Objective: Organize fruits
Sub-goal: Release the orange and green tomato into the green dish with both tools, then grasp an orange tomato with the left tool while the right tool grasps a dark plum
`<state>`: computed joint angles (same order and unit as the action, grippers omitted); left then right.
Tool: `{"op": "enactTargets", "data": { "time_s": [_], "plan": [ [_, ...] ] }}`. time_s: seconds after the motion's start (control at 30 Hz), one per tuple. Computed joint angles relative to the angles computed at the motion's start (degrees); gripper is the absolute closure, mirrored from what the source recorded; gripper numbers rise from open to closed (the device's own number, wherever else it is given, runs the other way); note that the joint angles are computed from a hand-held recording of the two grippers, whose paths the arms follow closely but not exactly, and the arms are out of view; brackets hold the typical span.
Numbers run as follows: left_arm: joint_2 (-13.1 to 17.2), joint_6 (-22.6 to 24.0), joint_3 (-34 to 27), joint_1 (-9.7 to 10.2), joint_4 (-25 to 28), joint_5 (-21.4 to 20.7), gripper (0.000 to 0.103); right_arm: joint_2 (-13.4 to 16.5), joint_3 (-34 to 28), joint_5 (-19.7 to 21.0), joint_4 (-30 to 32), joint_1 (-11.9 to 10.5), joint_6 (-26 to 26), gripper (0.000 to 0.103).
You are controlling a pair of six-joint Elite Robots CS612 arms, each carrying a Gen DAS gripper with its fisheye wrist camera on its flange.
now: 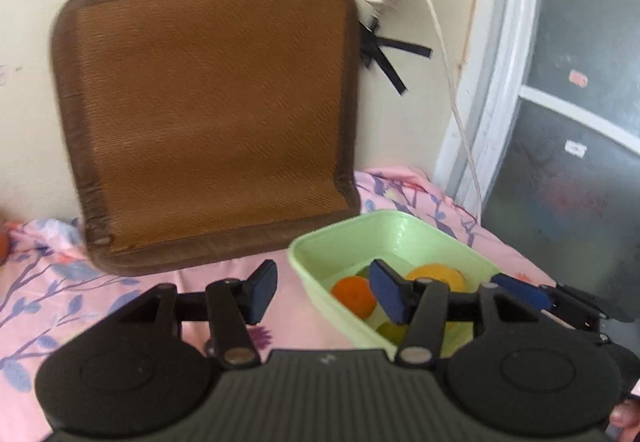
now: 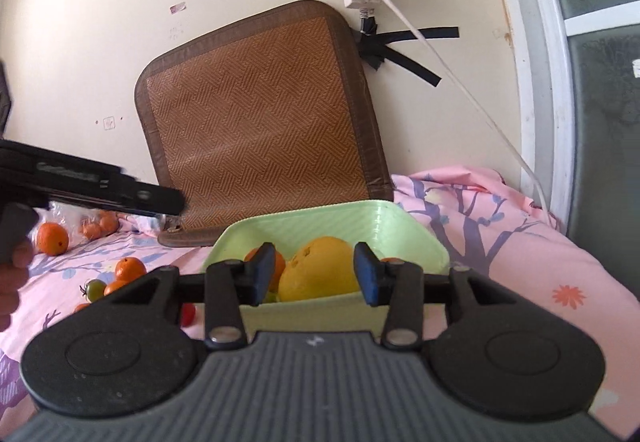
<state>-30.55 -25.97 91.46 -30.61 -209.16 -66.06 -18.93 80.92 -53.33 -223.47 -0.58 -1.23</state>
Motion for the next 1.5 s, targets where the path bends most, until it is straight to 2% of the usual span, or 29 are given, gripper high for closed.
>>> {"op": "enactTargets", "data": {
  "time_s": [0.1,0.17,0.23,0.3,0.4,0.47,0.53,0.63,0.77,0.87,0.93,1.13,1.27,1.37,1.5],
  "plan": [
    [-2.0,-5.2,6.7,-0.21,-3.9,5.5,0.051,-0.1,0.4,0.3,-2.5,-0.4,4.4,0.057],
    [-3.0,-8.2,10.8,-1.01,-3.2,11.0,0.051,-0.6,1.6,2.4,-3.0,-0.7,5.9,0.058],
    [-3.9,-11.9,14.4,-1.88,-0.9,15.1,0.051,-1.5,3.5,4.9,-1.9,-0.8,5.5,0.058],
    [-4.3,-15.2,17.0,-2.58,0.6,16.4,0.051,-2.5,5.7,7.0,0.9,-0.3,3.2,0.058],
    [-3.6,-15.9,18.4,-3.54,-1.1,15.7,0.05,-4.1,8.3,9.6,7.6,1.0,-2.4,0.063],
    [-2.9,-13.1,17.7,-3.98,-2.5,14.2,0.051,-4.9,9.1,9.8,11.4,2.2,-6.9,0.065],
    [-2.2,-9.8,16.6,-4.49,-3.0,13.5,0.051,-5.5,9.7,8.8,12.6,3.3,-10.4,0.066],
    [-1.4,-5.5,14.0,-4.34,-1.7,12.1,0.05,-5.7,9.5,8.0,12.5,4.1,-10.9,0.066],
    [-0.3,-3.0,10.5,-3.15,0.8,8.3,0.052,-5.7,8.8,6.2,14.0,4.4,-9.8,0.066],
    [0.0,-2.2,9.4,-2.42,3.2,5.0,0.07,-5.7,7.8,5.9,16.4,4.6,-11.3,0.066],
    [-0.1,-2.3,9.9,-2.38,1.8,4.6,0.073,-5.5,6.9,4.8,17.9,5.1,-14.2,0.066],
    [-1.4,-5.9,14.3,-3.07,-1.2,5.5,0.073,-5.0,4.5,1.9,20.9,7.0,-21.7,0.066],
    [-1.9,-7.8,16.9,-4.58,-0.3,10.6,0.073,-5.2,4.4,4.6,23.1,7.4,-24.4,0.066],
    [-1.9,-8.1,17.5,-5.2,-0.5,13.4,0.073,-5.3,4.5,2.9,24.6,8.4,-26.2,0.066],
    [-1.8,-8.6,17.3,-4.41,-1.5,11.0,0.073,-5.0,3.4,-1.1,28.4,9.9,-26.7,0.068]
  ]
}}
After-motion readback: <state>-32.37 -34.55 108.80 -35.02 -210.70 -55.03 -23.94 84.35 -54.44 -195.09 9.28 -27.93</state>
